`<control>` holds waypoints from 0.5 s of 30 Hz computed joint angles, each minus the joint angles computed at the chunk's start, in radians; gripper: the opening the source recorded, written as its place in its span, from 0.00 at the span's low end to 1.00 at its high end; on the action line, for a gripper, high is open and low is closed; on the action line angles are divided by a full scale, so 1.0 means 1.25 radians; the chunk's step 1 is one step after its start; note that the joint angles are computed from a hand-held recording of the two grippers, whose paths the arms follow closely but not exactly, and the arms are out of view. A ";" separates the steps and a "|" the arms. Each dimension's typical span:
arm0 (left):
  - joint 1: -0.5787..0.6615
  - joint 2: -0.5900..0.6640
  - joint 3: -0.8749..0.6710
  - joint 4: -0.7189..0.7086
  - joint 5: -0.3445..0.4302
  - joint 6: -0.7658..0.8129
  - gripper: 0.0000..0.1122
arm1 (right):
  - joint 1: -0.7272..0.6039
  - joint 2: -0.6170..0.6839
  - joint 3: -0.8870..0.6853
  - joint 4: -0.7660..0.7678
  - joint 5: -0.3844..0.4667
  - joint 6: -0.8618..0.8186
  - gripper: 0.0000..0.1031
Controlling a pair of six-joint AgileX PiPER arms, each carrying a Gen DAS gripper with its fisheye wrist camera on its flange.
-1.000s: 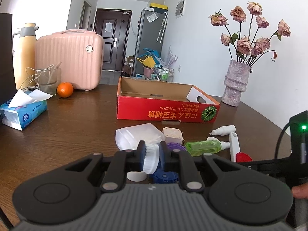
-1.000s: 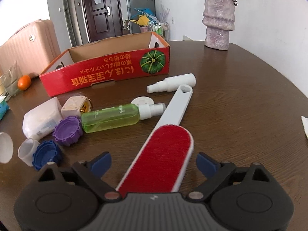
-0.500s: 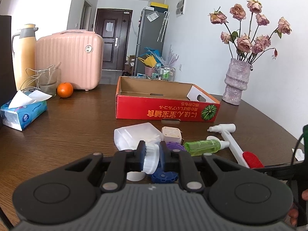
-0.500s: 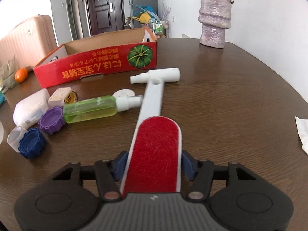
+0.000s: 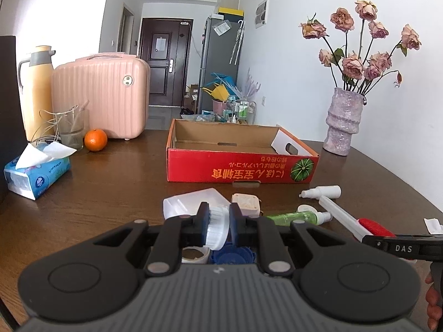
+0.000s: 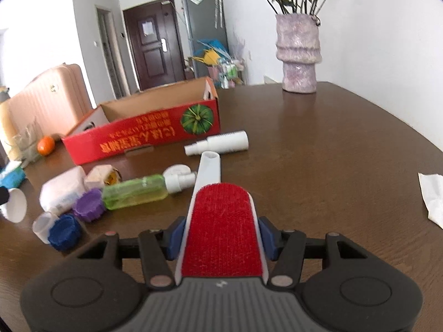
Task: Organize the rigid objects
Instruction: 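Carry both items to the cardboard box while the left tool drops the white cap inside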
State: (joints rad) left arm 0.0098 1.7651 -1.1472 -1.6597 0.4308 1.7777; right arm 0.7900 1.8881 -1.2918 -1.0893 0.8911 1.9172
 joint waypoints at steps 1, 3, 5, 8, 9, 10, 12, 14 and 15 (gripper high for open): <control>-0.003 0.001 -0.003 0.004 -0.003 -0.005 0.15 | 0.002 -0.002 0.002 -0.004 0.000 0.004 0.53; -0.005 0.001 -0.004 0.005 -0.006 -0.006 0.15 | 0.002 -0.007 0.013 -0.012 -0.007 0.014 0.53; -0.011 0.000 -0.008 0.006 -0.012 -0.006 0.15 | 0.006 -0.015 0.029 -0.027 -0.006 0.040 0.53; -0.018 0.002 -0.019 0.011 -0.019 -0.014 0.15 | 0.013 -0.029 0.051 -0.071 0.000 0.082 0.53; -0.021 0.004 -0.024 0.013 -0.022 -0.017 0.15 | 0.014 -0.033 0.054 -0.086 0.003 0.091 0.53; -0.023 0.005 -0.031 0.016 -0.025 -0.023 0.15 | 0.016 -0.038 0.053 -0.100 0.006 0.095 0.53; -0.030 0.011 -0.052 0.033 -0.033 -0.047 0.15 | 0.014 -0.043 0.043 -0.122 0.013 0.090 0.53; -0.034 0.019 -0.079 0.051 -0.034 -0.075 0.15 | 0.006 -0.043 0.020 -0.141 0.014 0.069 0.53; -0.036 0.024 -0.095 0.066 -0.037 -0.095 0.15 | 0.000 -0.042 0.007 -0.148 0.014 0.057 0.53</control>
State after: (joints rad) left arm -0.0357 1.7953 -1.2654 -1.5772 0.3849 1.6584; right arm 0.7906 1.8358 -1.2830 -1.2742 0.9087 1.9884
